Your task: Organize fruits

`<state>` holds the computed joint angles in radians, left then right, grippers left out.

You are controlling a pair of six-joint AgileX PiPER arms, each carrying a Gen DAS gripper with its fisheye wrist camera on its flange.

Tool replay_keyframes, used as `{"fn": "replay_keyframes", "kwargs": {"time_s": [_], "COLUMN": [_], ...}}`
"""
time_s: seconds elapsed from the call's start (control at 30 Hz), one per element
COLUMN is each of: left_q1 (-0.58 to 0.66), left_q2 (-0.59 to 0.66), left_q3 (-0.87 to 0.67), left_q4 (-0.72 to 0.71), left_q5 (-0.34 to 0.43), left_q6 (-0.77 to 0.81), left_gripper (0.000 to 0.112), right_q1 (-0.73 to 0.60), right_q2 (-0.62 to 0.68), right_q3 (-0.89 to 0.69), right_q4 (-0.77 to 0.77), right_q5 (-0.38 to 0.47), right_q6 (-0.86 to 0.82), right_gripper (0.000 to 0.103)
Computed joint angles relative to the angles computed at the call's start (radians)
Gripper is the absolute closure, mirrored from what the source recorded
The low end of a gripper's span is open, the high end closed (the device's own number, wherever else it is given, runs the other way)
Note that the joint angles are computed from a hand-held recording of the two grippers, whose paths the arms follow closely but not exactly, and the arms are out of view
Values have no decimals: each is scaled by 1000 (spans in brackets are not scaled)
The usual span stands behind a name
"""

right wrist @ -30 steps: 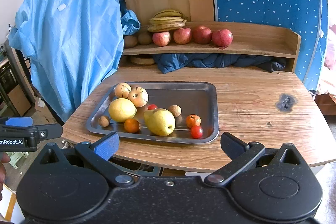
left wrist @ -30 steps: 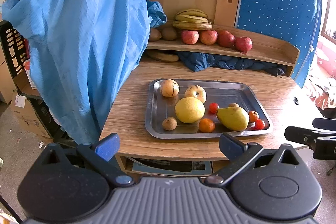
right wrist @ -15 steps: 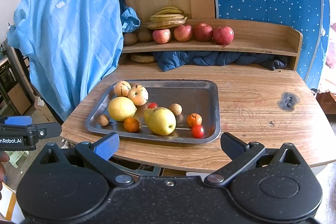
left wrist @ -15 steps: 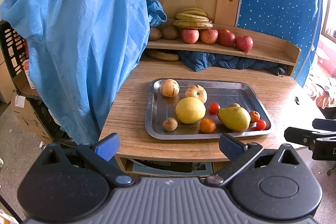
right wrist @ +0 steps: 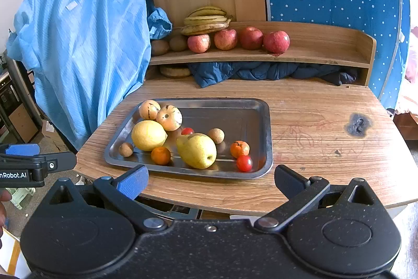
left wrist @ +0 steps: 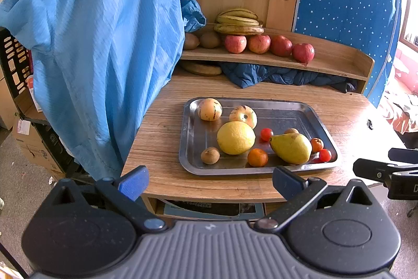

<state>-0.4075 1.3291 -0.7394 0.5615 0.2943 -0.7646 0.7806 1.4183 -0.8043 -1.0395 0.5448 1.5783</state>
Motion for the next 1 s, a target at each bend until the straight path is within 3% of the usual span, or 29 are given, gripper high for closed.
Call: {"fn": "replay_keyframes", "kwargs": {"time_s": [1.0], "left_q1": [14], "left_q2": [9], "left_q3": [-3], "left_q4": [-36], "left_q5": [-6], "left_q6": [48], "left_gripper": [10], "right_q1": [-11], "right_q2": [10], "right_q3": [1], "right_q4": [-2], "right_q5": [-13], "right_q6": [1], "right_gripper": [1]}}
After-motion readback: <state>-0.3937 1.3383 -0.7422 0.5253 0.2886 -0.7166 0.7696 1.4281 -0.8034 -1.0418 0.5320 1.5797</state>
